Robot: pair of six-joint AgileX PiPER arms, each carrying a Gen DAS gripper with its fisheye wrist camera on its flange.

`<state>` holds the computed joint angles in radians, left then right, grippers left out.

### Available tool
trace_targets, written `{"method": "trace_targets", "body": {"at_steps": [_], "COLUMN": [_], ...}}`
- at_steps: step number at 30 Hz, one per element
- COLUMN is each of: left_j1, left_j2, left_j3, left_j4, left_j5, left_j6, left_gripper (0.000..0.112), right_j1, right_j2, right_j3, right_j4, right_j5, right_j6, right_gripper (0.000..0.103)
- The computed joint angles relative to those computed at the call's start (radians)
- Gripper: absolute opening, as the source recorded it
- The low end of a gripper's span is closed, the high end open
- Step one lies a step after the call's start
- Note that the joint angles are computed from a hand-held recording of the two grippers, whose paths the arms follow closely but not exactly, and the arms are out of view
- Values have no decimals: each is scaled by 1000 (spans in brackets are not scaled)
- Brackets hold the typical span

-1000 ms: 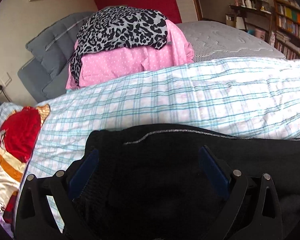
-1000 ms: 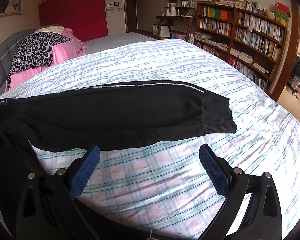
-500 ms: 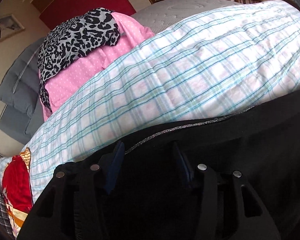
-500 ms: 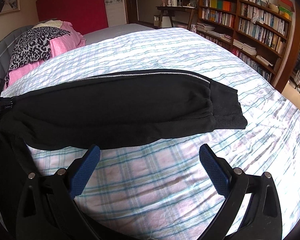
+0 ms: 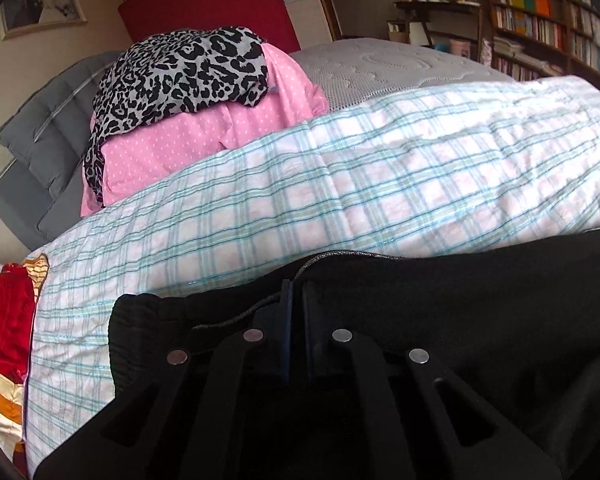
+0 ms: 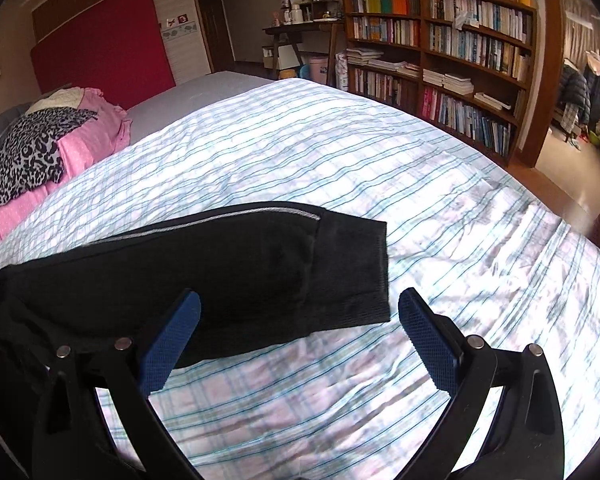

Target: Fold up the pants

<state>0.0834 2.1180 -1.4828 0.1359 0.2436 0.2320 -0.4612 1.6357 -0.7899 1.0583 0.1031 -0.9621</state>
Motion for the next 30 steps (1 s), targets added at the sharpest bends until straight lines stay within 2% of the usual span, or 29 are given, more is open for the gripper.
{"method": "trace_targets", "body": {"at_steps": [3, 11, 15, 16, 18, 19, 20, 22, 25, 30], "left_j1": [10, 38, 34, 29, 23, 22, 19, 19, 16, 31], "left_j2": [-54, -180, -218, -227, -240, -245, -250, -256, -278, -352], "left_j3": [51, 162, 196, 206, 218, 221, 222, 216, 225, 279], "left_j4": [-79, -348, -256, -215, -159, -141, -113, -96, -48, -69], "left_j5": [-24, -45, -55, -58, -63, -62, -59, -45, -35, -38], "left_j6": [59, 278, 175, 133, 80, 62, 31, 2, -63, -49], "left_gripper": [3, 3, 3, 3, 3, 3, 3, 3, 3, 3], "right_j1": [-110, -174, -158, -161, -159, -166, -172, -169, -188, -225], "right_j2": [74, 337, 439, 460, 470, 467, 467, 456, 429, 311], "right_j3": [-98, -408, -516, -540, -547, -547, -555, -553, -537, -427], "right_j4": [6, -224, -345, -332, -354, -312, -298, -329, -268, -59], "right_j5": [106, 234, 243, 270, 268, 287, 315, 321, 344, 340], "right_j6": [-25, 180, 310, 302, 319, 267, 242, 272, 220, -5], "right_gripper": [100, 100, 99, 91, 77, 59, 50, 22, 13, 11]}}
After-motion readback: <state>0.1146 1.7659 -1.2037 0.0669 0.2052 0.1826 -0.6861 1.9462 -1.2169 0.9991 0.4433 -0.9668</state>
